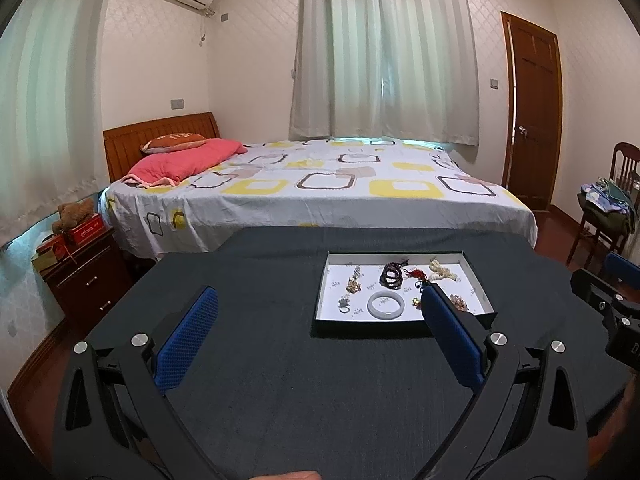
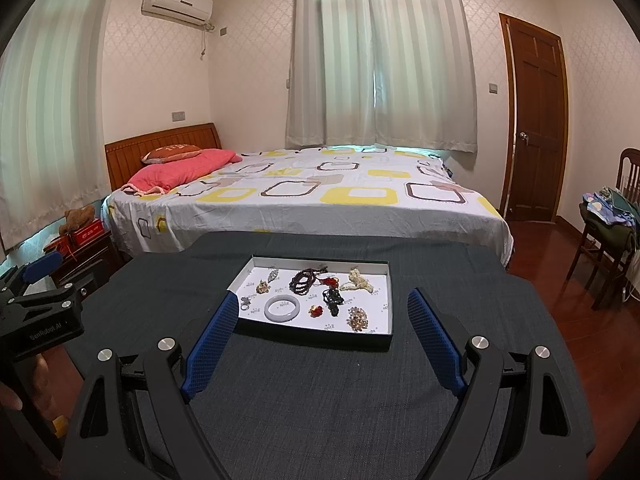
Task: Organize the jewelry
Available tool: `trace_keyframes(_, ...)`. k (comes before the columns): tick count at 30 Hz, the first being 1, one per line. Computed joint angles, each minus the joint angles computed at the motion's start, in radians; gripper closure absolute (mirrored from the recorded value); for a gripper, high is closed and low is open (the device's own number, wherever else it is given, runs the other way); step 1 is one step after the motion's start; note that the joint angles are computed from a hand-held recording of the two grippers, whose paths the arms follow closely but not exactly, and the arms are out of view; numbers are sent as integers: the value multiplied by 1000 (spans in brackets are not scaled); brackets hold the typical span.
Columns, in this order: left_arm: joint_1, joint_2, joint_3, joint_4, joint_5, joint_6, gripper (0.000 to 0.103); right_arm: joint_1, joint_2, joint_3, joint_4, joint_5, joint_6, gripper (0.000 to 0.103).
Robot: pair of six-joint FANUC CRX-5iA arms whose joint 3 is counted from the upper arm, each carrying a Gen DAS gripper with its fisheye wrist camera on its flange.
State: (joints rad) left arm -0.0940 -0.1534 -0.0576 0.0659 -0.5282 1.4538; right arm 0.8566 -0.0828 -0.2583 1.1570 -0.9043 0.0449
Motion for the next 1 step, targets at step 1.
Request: trace_keyframes(1,0,2,0,4,-3,-1,4,-2,0,1,0,2,2,20)
